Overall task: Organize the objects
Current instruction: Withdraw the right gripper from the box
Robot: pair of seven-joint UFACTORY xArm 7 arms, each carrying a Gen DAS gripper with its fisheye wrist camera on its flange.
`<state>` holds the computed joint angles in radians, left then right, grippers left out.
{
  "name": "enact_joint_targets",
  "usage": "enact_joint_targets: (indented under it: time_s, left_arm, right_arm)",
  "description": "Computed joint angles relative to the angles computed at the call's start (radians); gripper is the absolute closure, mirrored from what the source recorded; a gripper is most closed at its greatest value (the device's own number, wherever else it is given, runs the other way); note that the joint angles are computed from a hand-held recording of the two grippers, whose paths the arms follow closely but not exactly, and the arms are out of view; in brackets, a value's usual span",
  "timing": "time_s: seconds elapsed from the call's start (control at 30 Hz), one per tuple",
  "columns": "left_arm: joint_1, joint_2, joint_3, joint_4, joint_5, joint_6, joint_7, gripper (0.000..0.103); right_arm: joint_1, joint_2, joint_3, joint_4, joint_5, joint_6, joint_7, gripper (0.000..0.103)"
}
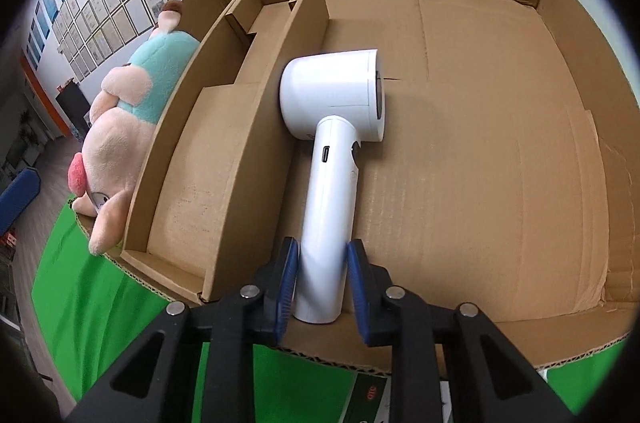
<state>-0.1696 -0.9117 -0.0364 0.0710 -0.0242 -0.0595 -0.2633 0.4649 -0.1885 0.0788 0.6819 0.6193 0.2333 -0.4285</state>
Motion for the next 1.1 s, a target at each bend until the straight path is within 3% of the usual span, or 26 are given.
enact_joint_targets:
  time_s: [0.1, 0.23, 0.33, 0.4, 0.43, 0.47, 0.53, 0.67, 0.93, 1.1]
  left_arm:
    - [-0.003, 0.014, -0.003, 0.002, -0.001, -0.01, -0.004, 0.005]
    - [0.002, 0.024, -0.023, 0.006, 0.004, -0.016, -0.015, 0.005]
    - [0.039, 0.01, -0.074, 0.002, 0.015, -0.019, -0.032, 0.005]
    - [0.086, -0.009, -0.134, -0.008, 0.024, -0.037, -0.055, 0.0]
    - [0.117, -0.024, -0.176, -0.014, 0.028, -0.044, -0.076, 0.0]
    - [0.148, -0.04, -0.217, -0.021, 0.031, -0.055, -0.1, 0.0]
    - [0.167, -0.063, -0.249, -0.029, 0.043, -0.065, -0.128, 0.0]
    - [0.148, -0.089, -0.249, -0.036, 0.064, -0.066, -0.158, 0.0]
    - [0.047, -0.077, -0.182, -0.033, 0.087, -0.06, -0.156, 0.0]
    - [-0.056, -0.013, -0.08, -0.018, 0.097, -0.069, -0.096, 0.0]
  right_arm:
    - [0.015, 0.01, -0.022, 0.019, 0.076, 0.028, -0.058, 0.078]
    - [-0.003, 0.004, -0.004, 0.01, 0.064, 0.022, -0.068, 0.078]
    - [-0.019, -0.035, 0.019, -0.032, 0.015, -0.029, -0.029, 0.077]
    - [-0.084, -0.083, 0.089, -0.09, -0.132, -0.12, 0.092, 0.054]
    - [-0.128, -0.115, 0.135, -0.128, -0.196, -0.178, 0.151, 0.022]
    - [-0.174, -0.159, 0.184, -0.177, -0.236, -0.256, 0.199, 0.006]
    - [-0.214, -0.226, 0.224, -0.238, -0.273, -0.321, 0.236, 0.0]
    - [-0.15, -0.324, 0.146, -0.311, -0.309, -0.331, 0.256, 0.0]
    - [-0.141, -0.462, 0.141, -0.389, -0.381, -0.279, 0.362, 0.0]
    - [-0.131, -0.49, 0.119, -0.409, -0.436, -0.261, 0.411, 0.0]
